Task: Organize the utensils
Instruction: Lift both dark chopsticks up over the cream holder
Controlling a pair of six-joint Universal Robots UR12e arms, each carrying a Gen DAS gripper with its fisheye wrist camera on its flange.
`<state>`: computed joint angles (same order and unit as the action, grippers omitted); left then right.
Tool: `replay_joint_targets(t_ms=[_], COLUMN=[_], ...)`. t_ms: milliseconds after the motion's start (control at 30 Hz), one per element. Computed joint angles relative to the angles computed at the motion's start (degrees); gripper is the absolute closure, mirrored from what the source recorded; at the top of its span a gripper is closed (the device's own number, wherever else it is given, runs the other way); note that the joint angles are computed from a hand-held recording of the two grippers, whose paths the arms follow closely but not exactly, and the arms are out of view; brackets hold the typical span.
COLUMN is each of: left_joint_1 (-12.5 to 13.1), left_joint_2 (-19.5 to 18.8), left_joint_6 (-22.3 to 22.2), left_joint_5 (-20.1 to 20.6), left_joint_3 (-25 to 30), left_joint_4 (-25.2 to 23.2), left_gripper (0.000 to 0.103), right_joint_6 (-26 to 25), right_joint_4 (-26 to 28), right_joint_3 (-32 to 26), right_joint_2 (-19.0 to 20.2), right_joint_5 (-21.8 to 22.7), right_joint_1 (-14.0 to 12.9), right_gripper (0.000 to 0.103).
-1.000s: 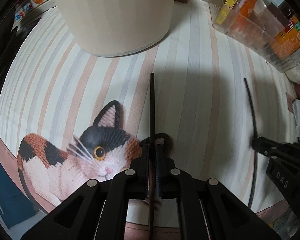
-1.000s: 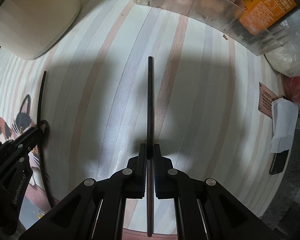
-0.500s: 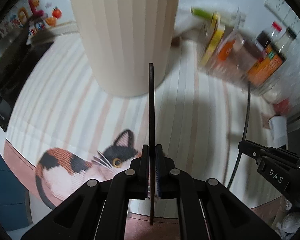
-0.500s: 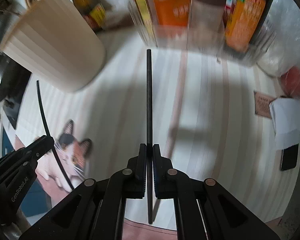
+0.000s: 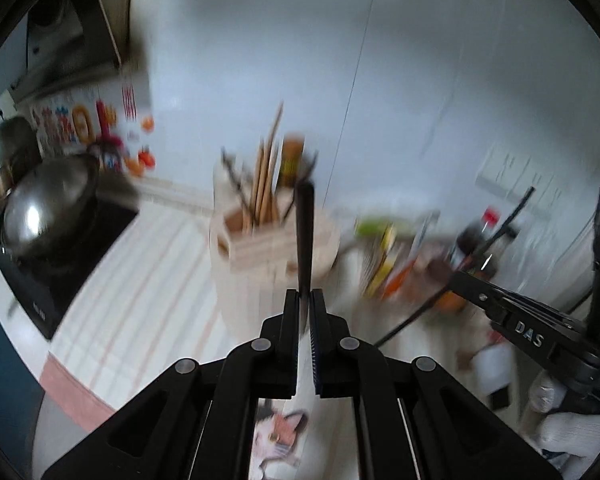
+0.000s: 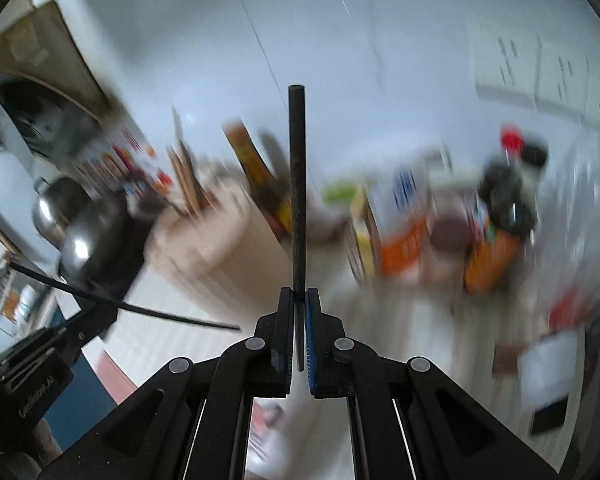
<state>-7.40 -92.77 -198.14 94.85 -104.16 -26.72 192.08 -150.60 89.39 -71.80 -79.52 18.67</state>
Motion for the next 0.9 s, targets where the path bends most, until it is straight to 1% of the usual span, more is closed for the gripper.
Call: replay_joint_targets(t_ms=[167,333,433,467,567,600,733,900], left_joint_1=[2.1,3.7,4.8,5.1,6.0,6.3,7.0,7.7], left_joint_2=[1.1,-0.5,-1.8,-2.2,-4.0,-4.6,-6.5,-8.5], left_joint_6=[0.4,2.0,2.5,2.4,2.1,2.1,1.5,1.5], left_joint_5=[-2.1,-0.6,0.3,0.5,1.3,1.4,1.1,0.3], left_joint_3=[2.9,6.8,8.6,9.1,10.5,11.0,12.3,13.5], left_joint_4=[2.2,2.6,1.9,1.7,0.6,0.0,-2.1,-5.0], left_gripper=[0.101,0.101,0.101,0.101,0.101,0.101,0.101,0.101], right_joint_6=[-0.5,-1.7,-2.1,-2.0,-2.2,-2.3,-2.8,-3.5], right_joint_4=[-1.8,-1.5,0.1,0.4,2.4,3.9,6.2,10.5], right_joint_3=[-6.2,-13.2,-17.7,-18.5,-22.1,-23.7,-26.0,-29.4], right_joint_2=[1.3,3.9,6.4,7.0,9.7,11.0,13.6,16.5], right_joint_5=[2.5,2.5,1.7,1.4,1.1,1.2,1.0,1.3], right_joint_1=[0.0,0.7,1.5,1.7,2.2,2.4,2.7,2.9], right_gripper=[0.098,0.098,0.098,0.098,0.098,0.098,0.098,0.098])
